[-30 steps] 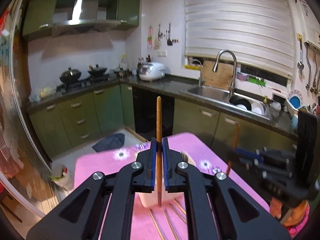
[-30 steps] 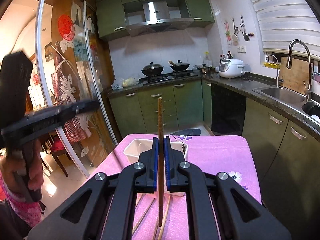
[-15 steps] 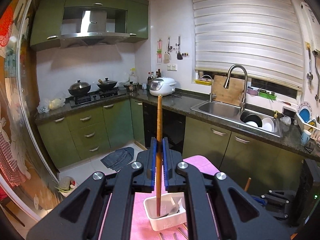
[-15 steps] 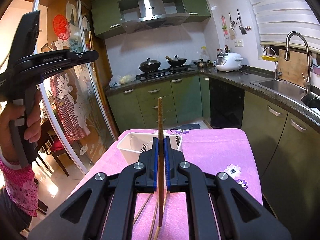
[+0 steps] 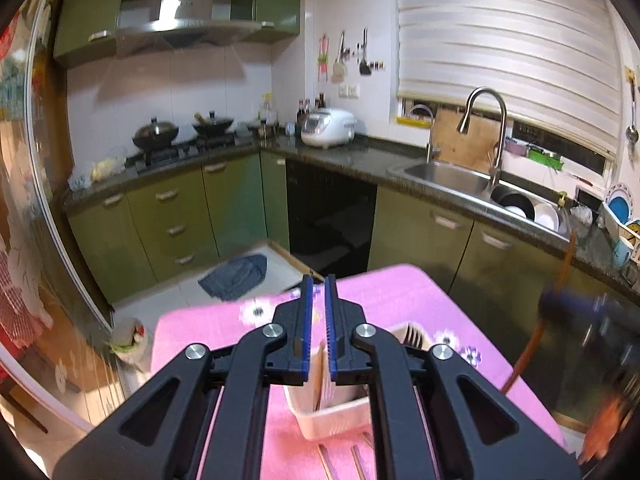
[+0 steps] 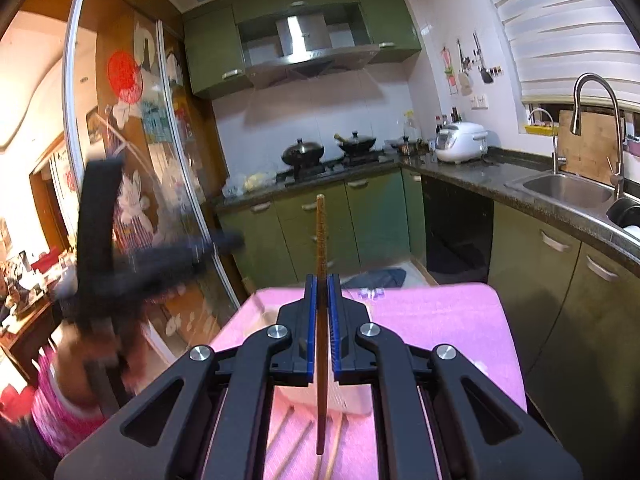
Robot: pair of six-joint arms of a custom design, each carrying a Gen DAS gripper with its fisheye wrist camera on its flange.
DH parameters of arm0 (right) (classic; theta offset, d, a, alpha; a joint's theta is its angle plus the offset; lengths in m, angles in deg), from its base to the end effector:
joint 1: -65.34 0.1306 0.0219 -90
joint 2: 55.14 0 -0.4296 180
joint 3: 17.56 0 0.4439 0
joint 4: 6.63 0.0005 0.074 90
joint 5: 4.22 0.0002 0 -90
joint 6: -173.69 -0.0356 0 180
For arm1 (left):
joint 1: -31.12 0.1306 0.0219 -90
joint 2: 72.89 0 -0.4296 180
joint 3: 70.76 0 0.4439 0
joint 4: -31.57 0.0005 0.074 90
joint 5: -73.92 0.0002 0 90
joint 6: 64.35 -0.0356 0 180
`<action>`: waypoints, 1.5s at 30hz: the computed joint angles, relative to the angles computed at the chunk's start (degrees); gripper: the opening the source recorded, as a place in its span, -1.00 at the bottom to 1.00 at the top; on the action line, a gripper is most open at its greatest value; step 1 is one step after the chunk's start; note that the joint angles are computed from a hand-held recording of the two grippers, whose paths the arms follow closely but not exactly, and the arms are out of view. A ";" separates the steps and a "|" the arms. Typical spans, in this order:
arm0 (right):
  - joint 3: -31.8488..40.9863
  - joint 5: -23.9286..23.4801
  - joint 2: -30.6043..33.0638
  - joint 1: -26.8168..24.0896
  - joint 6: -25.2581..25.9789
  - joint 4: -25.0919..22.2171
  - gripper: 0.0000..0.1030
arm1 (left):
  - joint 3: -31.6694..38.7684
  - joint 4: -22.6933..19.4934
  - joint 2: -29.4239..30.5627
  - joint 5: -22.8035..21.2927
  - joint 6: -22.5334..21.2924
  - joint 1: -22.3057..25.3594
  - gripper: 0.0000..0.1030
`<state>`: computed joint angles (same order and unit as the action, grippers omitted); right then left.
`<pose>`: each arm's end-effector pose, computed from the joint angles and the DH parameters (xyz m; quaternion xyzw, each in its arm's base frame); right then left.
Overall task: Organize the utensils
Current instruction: 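Lower the chopstick into the holder and open the right tool, then close the left tool on another chopstick while the right tool grasps one too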
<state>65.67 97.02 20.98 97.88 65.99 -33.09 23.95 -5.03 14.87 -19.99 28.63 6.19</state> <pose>0.3935 0.2422 0.5663 -0.0487 0.8125 0.1719 0.5549 0.4912 -0.2262 0.5592 0.1477 0.8515 -0.0925 0.4946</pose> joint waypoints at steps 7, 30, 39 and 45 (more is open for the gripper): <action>4.61 2.32 3.06 -1.26 0.40 6.86 -0.88 | -5.57 -0.25 -2.79 2.08 1.37 0.83 -0.77; 3.13 8.02 12.99 -0.74 1.80 6.34 -0.27 | -18.72 -0.90 -9.53 3.95 6.17 -0.35 -0.13; -8.06 9.97 1.66 1.84 0.13 4.78 -0.27 | -20.97 -5.20 -5.77 0.34 7.49 -1.67 0.14; -15.81 8.71 -2.43 2.56 -4.74 1.19 -0.27 | -21.96 -6.08 -3.51 -1.06 8.40 -2.40 0.11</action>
